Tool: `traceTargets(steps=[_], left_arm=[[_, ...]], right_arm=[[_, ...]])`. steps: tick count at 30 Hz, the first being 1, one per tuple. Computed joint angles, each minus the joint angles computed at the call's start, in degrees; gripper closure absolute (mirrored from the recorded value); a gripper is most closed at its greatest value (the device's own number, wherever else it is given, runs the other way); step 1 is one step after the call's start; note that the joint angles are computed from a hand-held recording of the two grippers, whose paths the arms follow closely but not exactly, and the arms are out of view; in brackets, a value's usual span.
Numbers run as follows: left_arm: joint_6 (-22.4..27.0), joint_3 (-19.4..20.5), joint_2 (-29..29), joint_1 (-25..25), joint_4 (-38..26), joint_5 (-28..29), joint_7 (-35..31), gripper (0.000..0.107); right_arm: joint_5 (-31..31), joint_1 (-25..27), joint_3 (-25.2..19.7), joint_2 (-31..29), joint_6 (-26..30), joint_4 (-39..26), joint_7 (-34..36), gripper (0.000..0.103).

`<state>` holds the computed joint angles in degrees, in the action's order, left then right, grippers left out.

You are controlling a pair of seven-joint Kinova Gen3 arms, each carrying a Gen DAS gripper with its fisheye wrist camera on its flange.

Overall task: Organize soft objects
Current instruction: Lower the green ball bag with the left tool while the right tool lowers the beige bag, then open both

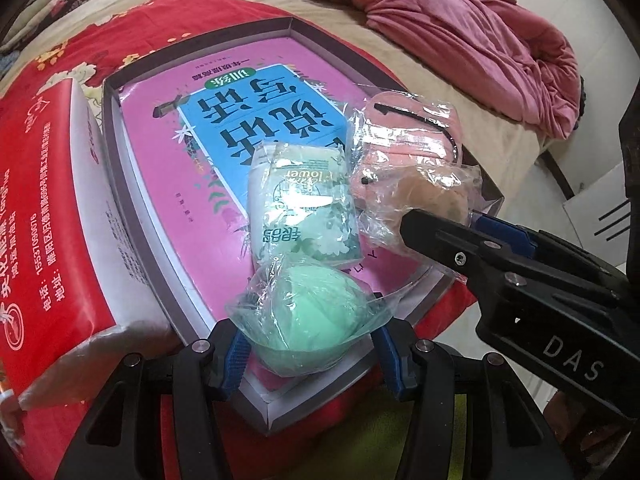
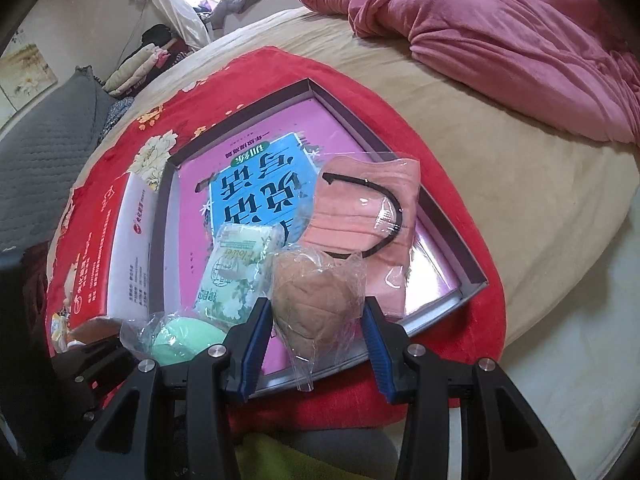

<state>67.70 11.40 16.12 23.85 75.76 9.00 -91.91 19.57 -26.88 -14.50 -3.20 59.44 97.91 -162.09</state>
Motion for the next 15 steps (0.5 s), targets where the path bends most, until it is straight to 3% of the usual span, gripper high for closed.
traceTargets(steps=[10, 15], left_arm=[[0.0, -0.2, 0.2, 0.5, -0.3, -1.1, 0.6, 0.051], [0.0, -0.2, 0.4, 1.0, -0.7, -1.8, 1.2, 0.05]], right_arm=[[1.2, -0.5, -0.7, 0.0, 0.9, -0.6, -1.1, 0.056], [4.1, -1.7, -1.5, 0.2, 2.9, -1.6, -2.4, 0.047]])
